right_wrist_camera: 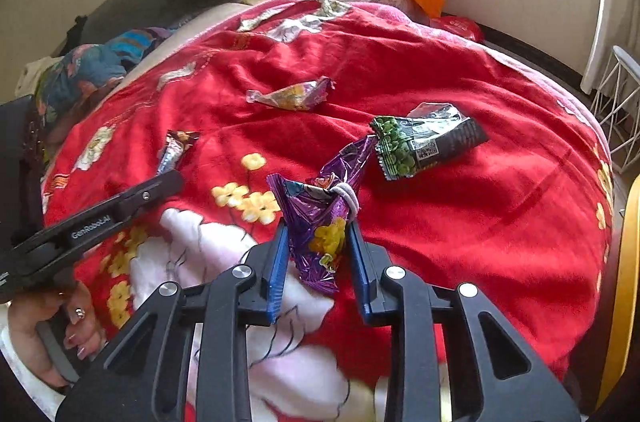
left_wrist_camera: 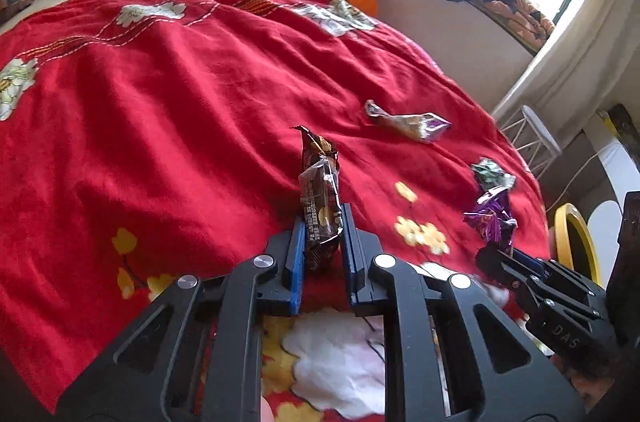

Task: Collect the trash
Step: 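Grasp the brown candy wrapper with the left tool while the right tool grasps the purple wrapper, then carry the brown and purple wrappers over the yellow bin with both tools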

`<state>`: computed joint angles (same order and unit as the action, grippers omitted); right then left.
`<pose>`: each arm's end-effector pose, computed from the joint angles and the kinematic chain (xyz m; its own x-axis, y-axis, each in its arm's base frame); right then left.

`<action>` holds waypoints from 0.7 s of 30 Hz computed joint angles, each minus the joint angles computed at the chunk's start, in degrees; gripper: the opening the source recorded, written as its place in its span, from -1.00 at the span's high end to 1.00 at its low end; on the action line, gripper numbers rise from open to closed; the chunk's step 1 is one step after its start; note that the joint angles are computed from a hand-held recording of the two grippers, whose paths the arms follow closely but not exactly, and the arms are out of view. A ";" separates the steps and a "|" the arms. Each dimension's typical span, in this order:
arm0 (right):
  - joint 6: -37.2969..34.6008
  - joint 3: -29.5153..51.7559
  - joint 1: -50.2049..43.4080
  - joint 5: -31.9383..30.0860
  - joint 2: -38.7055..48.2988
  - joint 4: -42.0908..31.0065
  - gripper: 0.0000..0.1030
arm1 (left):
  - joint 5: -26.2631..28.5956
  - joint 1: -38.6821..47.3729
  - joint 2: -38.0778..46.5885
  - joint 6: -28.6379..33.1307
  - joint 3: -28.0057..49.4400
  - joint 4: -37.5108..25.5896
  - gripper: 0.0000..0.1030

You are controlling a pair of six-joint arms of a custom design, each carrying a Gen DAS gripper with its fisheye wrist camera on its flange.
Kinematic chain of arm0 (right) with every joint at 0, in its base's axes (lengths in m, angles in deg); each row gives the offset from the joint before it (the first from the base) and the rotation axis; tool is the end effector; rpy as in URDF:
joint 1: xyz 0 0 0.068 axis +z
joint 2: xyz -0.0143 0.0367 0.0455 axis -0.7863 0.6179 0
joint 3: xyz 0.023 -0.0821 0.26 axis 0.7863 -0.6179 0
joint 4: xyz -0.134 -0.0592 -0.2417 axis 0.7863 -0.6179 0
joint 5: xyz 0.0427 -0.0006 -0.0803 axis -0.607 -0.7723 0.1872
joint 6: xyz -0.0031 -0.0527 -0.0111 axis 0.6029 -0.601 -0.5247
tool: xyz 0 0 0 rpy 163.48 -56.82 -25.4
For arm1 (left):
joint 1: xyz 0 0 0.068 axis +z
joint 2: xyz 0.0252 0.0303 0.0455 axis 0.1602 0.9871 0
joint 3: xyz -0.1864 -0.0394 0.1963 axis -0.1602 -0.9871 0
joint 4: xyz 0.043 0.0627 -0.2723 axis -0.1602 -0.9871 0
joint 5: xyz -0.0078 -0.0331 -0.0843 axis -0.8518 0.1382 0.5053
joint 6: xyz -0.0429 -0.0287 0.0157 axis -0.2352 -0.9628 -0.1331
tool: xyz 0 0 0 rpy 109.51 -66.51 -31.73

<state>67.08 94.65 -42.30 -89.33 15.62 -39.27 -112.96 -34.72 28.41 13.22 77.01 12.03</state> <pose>0.2975 0.0689 0.1132 -0.6681 -0.4181 -0.6154 -0.6717 0.6946 0.2574 0.1826 -0.1497 0.1249 -0.5990 -0.5199 -0.6091 -0.4317 0.8502 -0.3011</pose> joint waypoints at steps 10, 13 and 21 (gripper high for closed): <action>-6.25 -3.59 -4.22 -5.10 -9.73 -6.57 0.48 | -6.20 -7.17 -2.26 -4.30 4.15 -7.30 0.79; -7.69 -4.16 -5.40 -5.82 -11.80 -8.01 0.48 | -7.62 -8.49 -2.65 -4.51 5.68 -9.13 0.79; -11.11 -4.25 -10.00 -8.93 -15.71 -11.98 0.48 | -11.22 -11.73 -2.16 -4.79 10.49 -13.56 0.79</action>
<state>55.98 90.41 -52.31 -98.25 -0.10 -51.25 -124.18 -46.44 26.25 8.43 87.51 -1.53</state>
